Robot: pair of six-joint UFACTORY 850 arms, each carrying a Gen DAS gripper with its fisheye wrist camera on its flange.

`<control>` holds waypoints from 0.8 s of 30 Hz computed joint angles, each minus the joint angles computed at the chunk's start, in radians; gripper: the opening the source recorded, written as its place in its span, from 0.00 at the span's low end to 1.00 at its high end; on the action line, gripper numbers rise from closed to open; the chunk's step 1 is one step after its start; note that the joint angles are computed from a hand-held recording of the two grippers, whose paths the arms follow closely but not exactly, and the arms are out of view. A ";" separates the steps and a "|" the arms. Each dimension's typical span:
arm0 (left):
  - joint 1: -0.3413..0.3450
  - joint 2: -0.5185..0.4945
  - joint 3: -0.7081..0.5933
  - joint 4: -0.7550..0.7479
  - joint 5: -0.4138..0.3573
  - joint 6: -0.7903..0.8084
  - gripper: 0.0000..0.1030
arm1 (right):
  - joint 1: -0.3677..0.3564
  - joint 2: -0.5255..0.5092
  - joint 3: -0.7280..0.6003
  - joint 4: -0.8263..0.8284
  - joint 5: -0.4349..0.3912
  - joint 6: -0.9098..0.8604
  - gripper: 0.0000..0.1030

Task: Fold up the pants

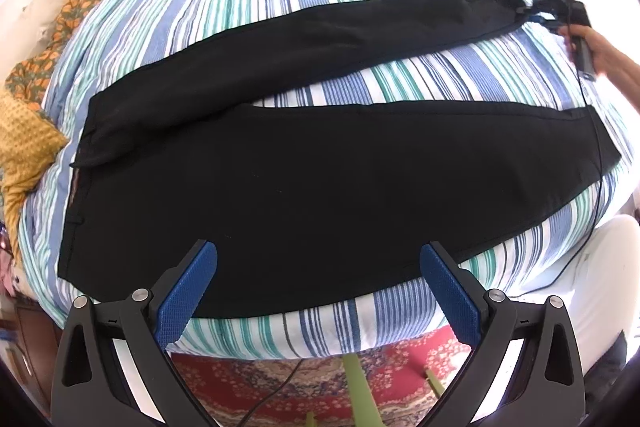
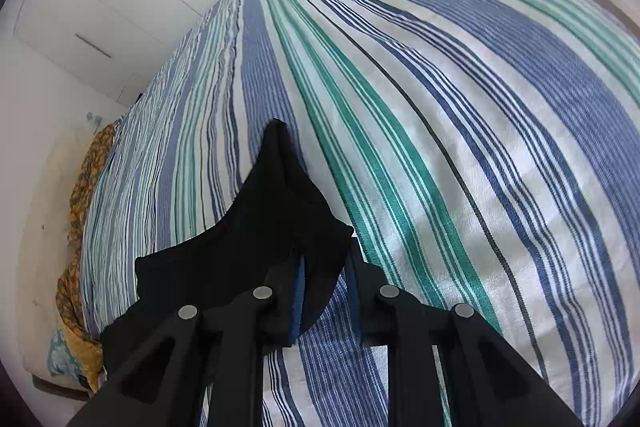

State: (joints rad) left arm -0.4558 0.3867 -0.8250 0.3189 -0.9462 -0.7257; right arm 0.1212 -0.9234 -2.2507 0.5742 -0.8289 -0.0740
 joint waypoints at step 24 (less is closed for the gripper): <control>0.743 -0.459 -0.140 0.196 0.282 -0.044 1.00 | 0.383 0.213 0.297 -0.035 0.155 -0.194 0.68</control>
